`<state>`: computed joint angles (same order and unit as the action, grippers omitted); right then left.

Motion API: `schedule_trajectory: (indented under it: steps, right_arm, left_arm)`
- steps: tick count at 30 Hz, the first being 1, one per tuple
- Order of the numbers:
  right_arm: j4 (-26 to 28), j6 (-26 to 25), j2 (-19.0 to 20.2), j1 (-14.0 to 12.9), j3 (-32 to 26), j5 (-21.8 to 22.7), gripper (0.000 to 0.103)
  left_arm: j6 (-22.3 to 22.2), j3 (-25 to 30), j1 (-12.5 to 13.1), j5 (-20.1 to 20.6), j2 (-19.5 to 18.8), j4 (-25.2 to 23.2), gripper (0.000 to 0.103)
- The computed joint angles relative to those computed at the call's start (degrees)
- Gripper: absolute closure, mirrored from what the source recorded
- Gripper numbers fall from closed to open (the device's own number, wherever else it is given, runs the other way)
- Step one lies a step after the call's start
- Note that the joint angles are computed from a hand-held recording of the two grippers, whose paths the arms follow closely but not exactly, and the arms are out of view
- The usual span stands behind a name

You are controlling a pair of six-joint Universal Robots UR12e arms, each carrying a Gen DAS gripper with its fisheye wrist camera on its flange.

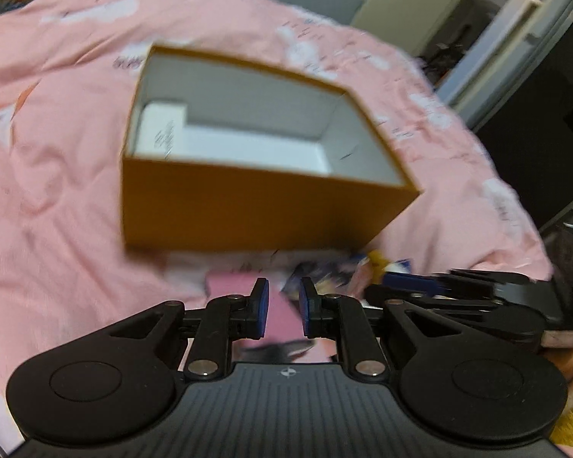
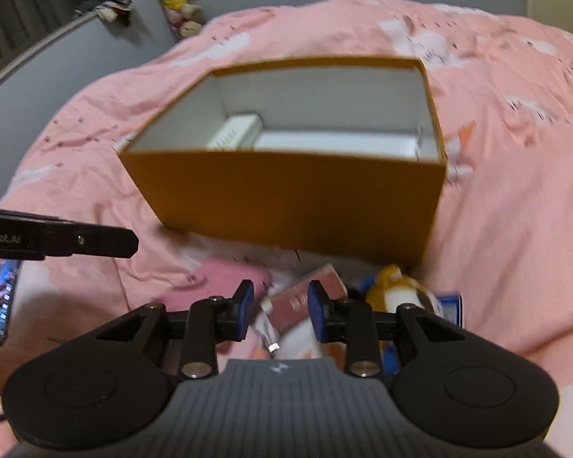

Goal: Organize objects
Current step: 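Withdraw both tools from the orange box toward the remaining items, then grasp the dark grey book with the left tool and lift it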

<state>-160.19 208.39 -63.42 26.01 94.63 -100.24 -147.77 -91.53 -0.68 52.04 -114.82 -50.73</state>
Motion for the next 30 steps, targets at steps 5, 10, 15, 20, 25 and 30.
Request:
schedule_trajectory:
  steps: [5, 10, 15, 20, 25, 30]
  right_arm:
    - [0.2, 0.3, 0.1, 0.4, 0.3, -1.9, 0.049]
    - [1.4, -3.1, 0.7, 0.8, -0.6, -4.1, 0.048]
    - [2.5, -6.3, 1.1, 1.0, -1.3, -5.5, 0.042]
    - [2.7, -6.1, 1.3, 1.2, -1.5, -6.3, 0.042]
    - [1.7, -7.0, 1.3, 1.8, -1.5, -5.9, 0.042]
    - [2.2, -6.8, 1.4, 2.0, -1.6, -6.3, 0.042]
  left_arm:
    - [-2.6, 0.1, 0.2, 2.2, -0.3, -1.8, 0.063]
    - [-3.7, 0.3, 0.1, 3.1, -0.7, -1.8, 0.053]
    - [-3.2, 1.5, 0.1, 5.5, -0.8, -6.4, 0.051]
    - [-3.0, 1.5, 0.4, 8.4, 0.5, -9.7, 0.039]
    - [-6.3, 0.4, 0.9, 9.2, 0.6, -10.2, 0.034]
    - [-6.7, -0.4, 1.0, 8.8, 0.3, -10.3, 0.026]
